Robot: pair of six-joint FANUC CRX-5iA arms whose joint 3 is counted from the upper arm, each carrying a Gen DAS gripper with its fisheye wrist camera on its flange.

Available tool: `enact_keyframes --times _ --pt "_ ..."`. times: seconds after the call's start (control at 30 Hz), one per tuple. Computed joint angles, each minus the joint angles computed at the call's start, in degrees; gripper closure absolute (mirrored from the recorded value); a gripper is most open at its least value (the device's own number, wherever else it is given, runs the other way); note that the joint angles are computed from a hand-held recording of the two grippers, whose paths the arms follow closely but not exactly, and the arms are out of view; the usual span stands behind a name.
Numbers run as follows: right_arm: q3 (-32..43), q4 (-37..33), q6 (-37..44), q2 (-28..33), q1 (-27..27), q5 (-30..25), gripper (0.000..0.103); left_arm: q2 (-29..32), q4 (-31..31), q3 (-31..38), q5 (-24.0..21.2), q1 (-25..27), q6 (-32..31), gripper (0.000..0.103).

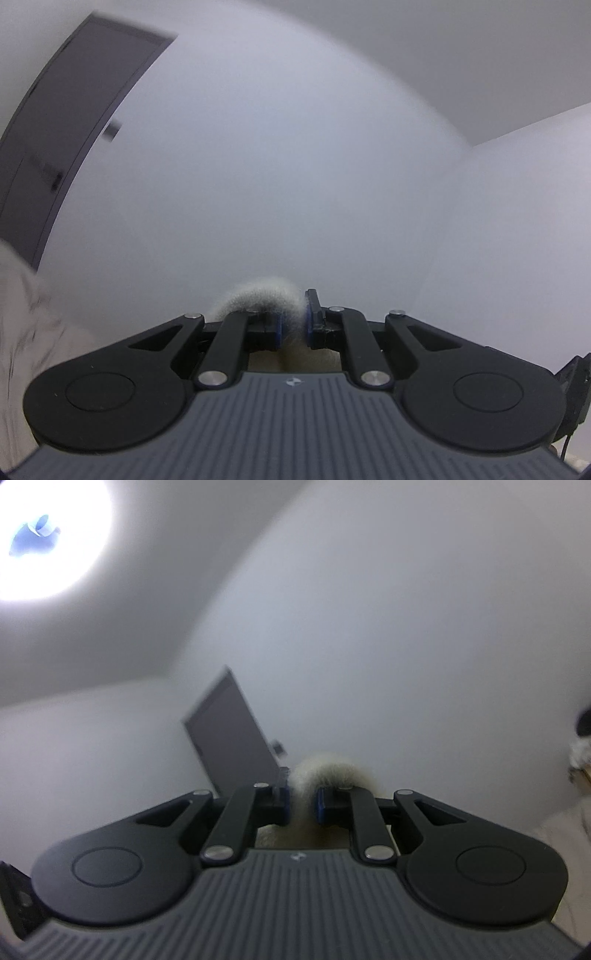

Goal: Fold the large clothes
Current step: 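Raise the sweater high with both grippers and shake it out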

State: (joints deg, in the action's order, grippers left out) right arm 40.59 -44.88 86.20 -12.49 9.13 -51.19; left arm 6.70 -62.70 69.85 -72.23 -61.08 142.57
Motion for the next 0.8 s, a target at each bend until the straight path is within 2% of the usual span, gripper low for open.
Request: enact_keyframes --times 0.17,0.33,0.43,0.53,0.63,0.67,0.7,0.8 --pt "-2.0 6.2 -1.1 5.6 3.4 0.9 0.087 -2.4 21.3 -13.7 7.4 21.7 4.8 0.089" --pt "-2.2 13.7 -5.5 14.8 6.5 1.9 0.087 0.1 36.8 -25.6 17.4 37.3 2.9 0.089" --pt "-2.1 17.2 -7.5 21.1 8.6 4.2 0.087 5.8 47.2 -29.7 23.5 45.8 -2.2 0.089" --pt "0.0 19.5 -7.6 28.7 9.9 5.6 0.087 12.3 54.4 -31.6 29.4 51.1 -8.2 0.089" --pt "5.6 22.4 -10.3 37.5 12.1 6.1 0.087 18.6 62.9 -32.6 32.7 54.9 -15.9 0.089" --pt "8.3 22.6 -10.2 41.6 12.2 6.8 0.087 21.2 66.5 -32.0 33.2 56.5 -20.1 0.089" --pt "10.2 22.4 -9.7 43.7 12.0 4.7 0.087 23.5 68.7 -31.2 33.1 57.2 -23.1 0.089" --pt "13.2 21.8 -8.8 48.4 11.4 1.9 0.087 33.1 76.3 -22.8 27.9 60.8 -34.6 0.089"
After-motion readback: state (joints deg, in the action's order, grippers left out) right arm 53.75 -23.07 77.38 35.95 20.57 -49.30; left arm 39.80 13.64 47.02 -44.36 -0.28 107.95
